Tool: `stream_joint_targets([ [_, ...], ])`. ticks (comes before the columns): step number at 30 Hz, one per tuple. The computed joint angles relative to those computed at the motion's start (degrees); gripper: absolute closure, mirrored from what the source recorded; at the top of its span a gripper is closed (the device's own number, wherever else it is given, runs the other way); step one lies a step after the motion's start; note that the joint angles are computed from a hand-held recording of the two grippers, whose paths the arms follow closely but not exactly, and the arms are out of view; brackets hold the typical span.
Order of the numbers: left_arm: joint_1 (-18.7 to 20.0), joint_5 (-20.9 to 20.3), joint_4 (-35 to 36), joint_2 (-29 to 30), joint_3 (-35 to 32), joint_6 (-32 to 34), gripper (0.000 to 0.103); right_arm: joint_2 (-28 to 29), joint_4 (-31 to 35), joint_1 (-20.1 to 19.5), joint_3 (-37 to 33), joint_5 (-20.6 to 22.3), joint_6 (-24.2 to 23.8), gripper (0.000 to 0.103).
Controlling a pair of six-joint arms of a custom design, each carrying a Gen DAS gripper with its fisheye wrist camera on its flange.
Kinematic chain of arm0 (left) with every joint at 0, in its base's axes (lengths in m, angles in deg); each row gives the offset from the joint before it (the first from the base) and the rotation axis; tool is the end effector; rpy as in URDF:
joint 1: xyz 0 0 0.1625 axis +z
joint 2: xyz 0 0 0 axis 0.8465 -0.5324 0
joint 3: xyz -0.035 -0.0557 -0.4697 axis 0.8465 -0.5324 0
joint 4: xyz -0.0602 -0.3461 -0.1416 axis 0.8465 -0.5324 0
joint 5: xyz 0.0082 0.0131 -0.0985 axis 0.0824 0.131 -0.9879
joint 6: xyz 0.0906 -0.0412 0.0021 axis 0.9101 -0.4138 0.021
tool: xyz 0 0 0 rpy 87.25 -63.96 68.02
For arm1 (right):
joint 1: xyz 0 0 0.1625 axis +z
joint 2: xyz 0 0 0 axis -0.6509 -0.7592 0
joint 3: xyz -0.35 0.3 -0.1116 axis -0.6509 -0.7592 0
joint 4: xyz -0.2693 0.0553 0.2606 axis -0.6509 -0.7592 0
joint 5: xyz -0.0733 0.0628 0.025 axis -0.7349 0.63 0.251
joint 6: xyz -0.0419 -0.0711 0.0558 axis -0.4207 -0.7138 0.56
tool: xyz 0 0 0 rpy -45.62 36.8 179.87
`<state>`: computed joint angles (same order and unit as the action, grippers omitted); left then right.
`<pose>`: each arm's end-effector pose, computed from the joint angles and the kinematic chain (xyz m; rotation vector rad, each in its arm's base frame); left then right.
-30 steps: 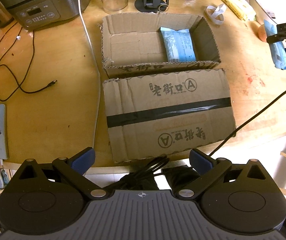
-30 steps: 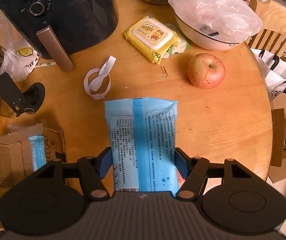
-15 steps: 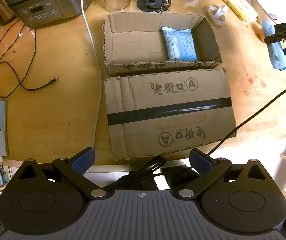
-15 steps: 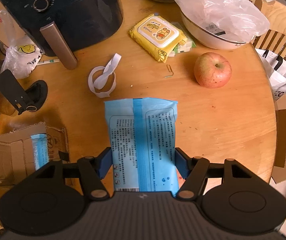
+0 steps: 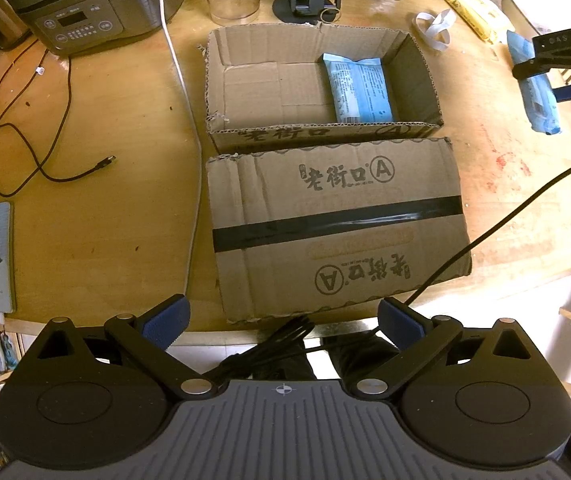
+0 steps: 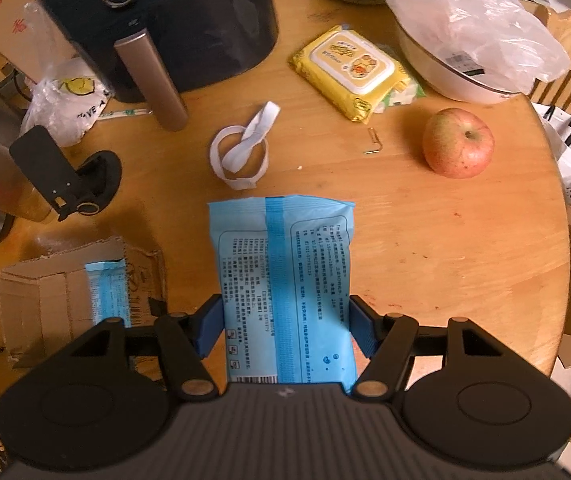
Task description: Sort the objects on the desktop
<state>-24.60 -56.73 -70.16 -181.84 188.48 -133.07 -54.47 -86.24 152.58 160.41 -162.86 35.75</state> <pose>-0.1167 -0.2870 0.3206 -0.2705 2.3931 -0.2055 0.3052 -0.5621 0.0823 0.3037 -2.4672 0.1225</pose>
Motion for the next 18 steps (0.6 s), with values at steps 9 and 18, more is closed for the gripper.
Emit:
stream_joint_targets([
  [9,0.11,-0.01,0.08,-0.13,-0.04,-0.18,0.0,1.8,1.13,1.51,-1.4,0.73,0.71,0.039],
  [18,0.33,0.12,0.21,-0.5,-0.02,-0.43,0.0,3.6,1.92,2.93,-2.75,1.16,1.41,0.039],
])
